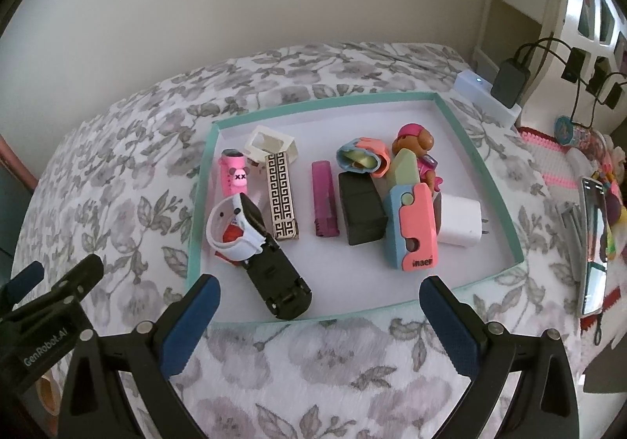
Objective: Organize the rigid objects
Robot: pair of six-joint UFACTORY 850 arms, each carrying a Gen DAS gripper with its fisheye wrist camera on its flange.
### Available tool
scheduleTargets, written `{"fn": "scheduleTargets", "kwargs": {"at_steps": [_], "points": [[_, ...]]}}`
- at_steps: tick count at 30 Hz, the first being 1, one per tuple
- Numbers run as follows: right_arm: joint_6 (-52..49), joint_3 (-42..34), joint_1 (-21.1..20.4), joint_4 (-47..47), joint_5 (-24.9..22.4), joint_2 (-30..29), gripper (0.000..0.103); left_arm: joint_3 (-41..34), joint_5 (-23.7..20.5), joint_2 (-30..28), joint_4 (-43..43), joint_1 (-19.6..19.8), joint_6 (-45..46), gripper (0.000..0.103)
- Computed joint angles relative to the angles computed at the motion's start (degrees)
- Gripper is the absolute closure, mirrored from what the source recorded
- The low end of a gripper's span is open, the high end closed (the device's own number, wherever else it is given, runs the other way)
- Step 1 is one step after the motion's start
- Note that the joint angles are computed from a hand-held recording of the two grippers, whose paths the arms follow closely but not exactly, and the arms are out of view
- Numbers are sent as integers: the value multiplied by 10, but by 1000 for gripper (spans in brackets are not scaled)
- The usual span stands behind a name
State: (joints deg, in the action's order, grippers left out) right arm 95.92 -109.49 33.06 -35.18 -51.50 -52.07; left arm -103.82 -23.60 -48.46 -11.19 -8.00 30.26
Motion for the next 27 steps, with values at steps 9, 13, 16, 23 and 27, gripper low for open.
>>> {"fn": "scheduleTargets", "kwargs": {"at_steps": [9, 13, 16, 23, 27], "points": [[-8, -6, 5, 3, -6, -2, 0, 11, 2, 8, 2, 1, 6, 5], [-9, -8, 6, 1, -10, -3, 0, 20, 12, 14, 13, 1, -6, 5], [-8, -7, 7, 1, -10, -2, 0, 17, 8, 13, 8, 3, -8, 5], [-8, -6, 8, -1, -11, -1, 0, 16, 6, 12, 17, 3, -23, 5], [-8, -7, 10, -1, -12, -1, 0, 14, 4, 11, 14, 4, -22, 5]]}}
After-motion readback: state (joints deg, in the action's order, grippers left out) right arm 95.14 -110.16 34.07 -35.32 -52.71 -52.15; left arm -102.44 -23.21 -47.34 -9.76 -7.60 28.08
